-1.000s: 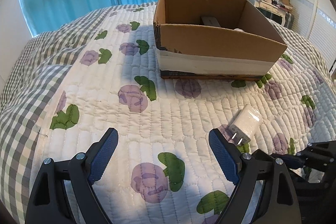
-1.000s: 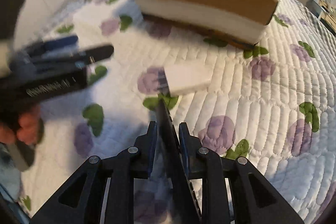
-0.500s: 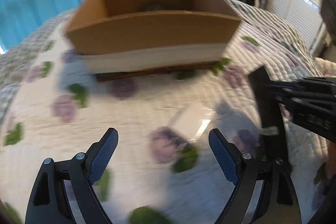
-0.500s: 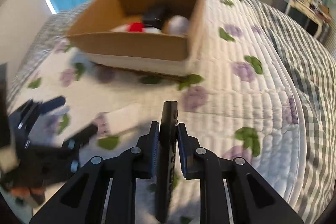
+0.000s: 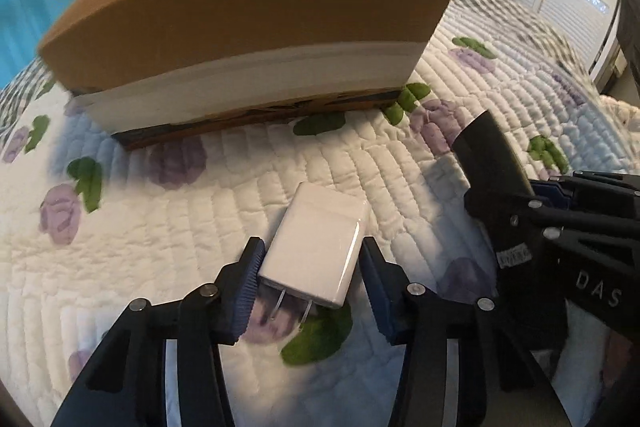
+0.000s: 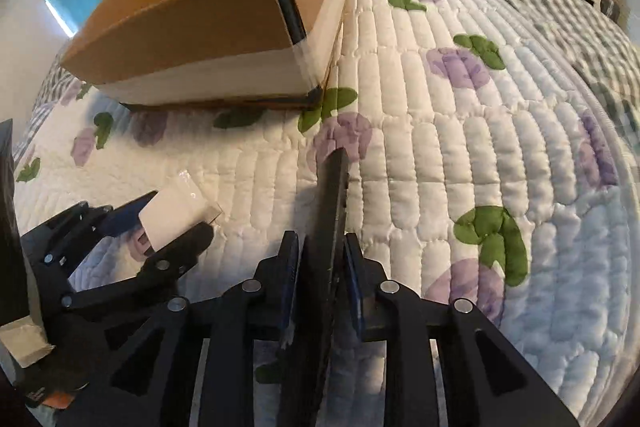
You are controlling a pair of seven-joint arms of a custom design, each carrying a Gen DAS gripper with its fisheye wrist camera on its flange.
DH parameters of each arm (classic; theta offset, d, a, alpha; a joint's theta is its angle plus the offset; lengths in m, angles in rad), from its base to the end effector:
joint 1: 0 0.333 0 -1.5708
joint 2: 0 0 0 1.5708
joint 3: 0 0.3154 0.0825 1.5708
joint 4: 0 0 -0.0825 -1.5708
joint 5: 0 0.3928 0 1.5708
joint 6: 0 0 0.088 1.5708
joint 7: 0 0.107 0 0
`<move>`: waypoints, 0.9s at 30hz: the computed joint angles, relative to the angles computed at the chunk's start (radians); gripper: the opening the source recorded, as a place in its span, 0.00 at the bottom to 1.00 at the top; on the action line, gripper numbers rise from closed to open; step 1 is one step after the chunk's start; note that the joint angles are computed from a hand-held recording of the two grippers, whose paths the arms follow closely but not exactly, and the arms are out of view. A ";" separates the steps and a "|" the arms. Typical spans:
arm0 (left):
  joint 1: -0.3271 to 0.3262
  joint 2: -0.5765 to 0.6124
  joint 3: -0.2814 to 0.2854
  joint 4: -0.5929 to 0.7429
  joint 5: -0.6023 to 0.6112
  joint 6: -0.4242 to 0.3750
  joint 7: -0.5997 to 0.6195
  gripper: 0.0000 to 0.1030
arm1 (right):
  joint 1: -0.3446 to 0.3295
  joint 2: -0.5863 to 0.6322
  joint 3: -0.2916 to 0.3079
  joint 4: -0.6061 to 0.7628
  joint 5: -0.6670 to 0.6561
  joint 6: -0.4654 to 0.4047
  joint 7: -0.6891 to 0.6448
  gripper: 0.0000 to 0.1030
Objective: Organize rigid objects
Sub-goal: 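Grasp the white charger plug with the left tool while the right tool holds the remote, then place the remote upright in the box while the left tool drops the charger in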
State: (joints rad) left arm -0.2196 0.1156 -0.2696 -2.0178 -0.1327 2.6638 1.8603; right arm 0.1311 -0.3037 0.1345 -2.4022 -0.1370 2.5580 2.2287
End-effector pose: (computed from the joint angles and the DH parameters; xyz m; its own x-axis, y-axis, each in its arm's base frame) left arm 0.5548 -0.2857 0.4515 -0.6176 -0.7865 -0.0058 -0.6704 0.5303 -0.5189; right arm 0.4735 0.1336 0.4737 -0.2546 -0.9572 -0.1381 -0.8520 0.2895 -0.4361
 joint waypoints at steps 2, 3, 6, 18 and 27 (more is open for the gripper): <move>0.010 -0.036 -0.001 -0.022 -0.041 -0.005 0.029 0.44 | -0.008 -0.037 0.018 -0.020 -0.028 0.029 0.034 0.17; 0.014 -0.060 0.002 -0.034 -0.067 -0.005 0.047 0.43 | -0.010 -0.052 0.023 -0.025 -0.033 0.037 0.042 0.17; 0.011 -0.124 0.022 -0.056 -0.126 -0.004 0.103 0.40 | -0.020 -0.096 0.044 -0.010 -0.058 0.021 0.056 0.17; -0.002 -0.001 0.048 0.316 -0.262 -0.069 0.197 0.22 | -0.055 0.049 0.038 0.399 -0.195 -0.065 -0.037 0.17; -0.024 0.295 0.044 0.642 0.110 -0.136 -0.057 0.22 | 0.036 0.347 -0.080 0.693 -0.056 -0.225 -0.244 0.17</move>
